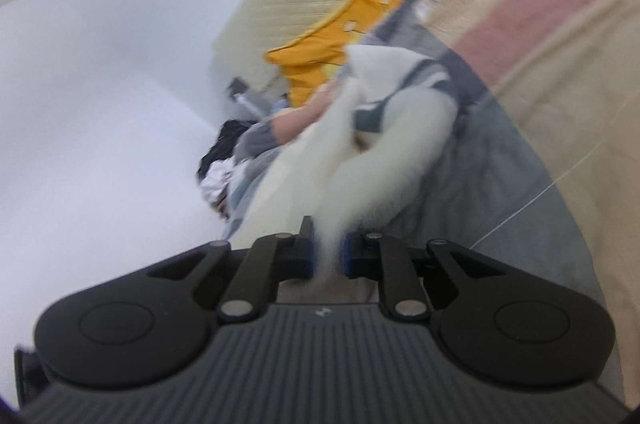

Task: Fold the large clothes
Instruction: 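Raise both grippers high and shake the blanket out over the bed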

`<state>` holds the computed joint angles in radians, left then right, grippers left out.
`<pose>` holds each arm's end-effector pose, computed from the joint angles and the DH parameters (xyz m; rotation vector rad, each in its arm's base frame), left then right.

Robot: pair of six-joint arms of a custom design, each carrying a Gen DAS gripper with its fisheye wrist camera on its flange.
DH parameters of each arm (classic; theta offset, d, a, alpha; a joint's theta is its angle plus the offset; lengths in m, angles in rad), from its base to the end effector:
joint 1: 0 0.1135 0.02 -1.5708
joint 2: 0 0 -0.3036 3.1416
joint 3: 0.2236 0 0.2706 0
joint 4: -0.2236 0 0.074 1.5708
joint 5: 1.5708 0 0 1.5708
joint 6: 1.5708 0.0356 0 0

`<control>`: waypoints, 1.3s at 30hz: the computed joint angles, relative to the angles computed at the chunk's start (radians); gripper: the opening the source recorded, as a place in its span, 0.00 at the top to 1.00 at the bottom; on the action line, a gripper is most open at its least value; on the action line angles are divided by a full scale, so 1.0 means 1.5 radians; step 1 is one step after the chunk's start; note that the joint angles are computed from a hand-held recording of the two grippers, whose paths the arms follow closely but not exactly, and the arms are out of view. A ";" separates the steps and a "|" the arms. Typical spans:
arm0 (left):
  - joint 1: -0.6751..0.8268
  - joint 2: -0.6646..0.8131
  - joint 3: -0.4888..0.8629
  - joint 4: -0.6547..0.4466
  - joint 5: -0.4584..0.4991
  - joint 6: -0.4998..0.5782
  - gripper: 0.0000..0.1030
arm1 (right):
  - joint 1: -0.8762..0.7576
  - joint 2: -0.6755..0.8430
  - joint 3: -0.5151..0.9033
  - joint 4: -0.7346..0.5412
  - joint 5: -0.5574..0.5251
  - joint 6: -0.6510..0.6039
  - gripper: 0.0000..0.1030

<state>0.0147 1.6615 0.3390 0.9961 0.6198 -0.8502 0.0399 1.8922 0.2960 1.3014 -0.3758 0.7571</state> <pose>0.2683 -0.0167 0.1418 -0.4109 1.9598 -1.1391 0.2709 0.0239 0.1051 0.4214 1.8972 0.8909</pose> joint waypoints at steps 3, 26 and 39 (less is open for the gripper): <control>0.026 -0.055 -0.020 -0.022 0.030 0.022 0.89 | 0.008 -0.019 -0.045 0.051 -0.009 0.009 0.85; 0.144 -0.414 0.495 -0.605 0.185 0.029 0.89 | 0.015 -0.630 0.293 -0.629 0.007 -0.092 0.85; 0.054 -0.256 0.933 -0.816 0.144 0.071 0.87 | -0.036 -0.560 0.584 -0.740 0.011 -0.133 0.85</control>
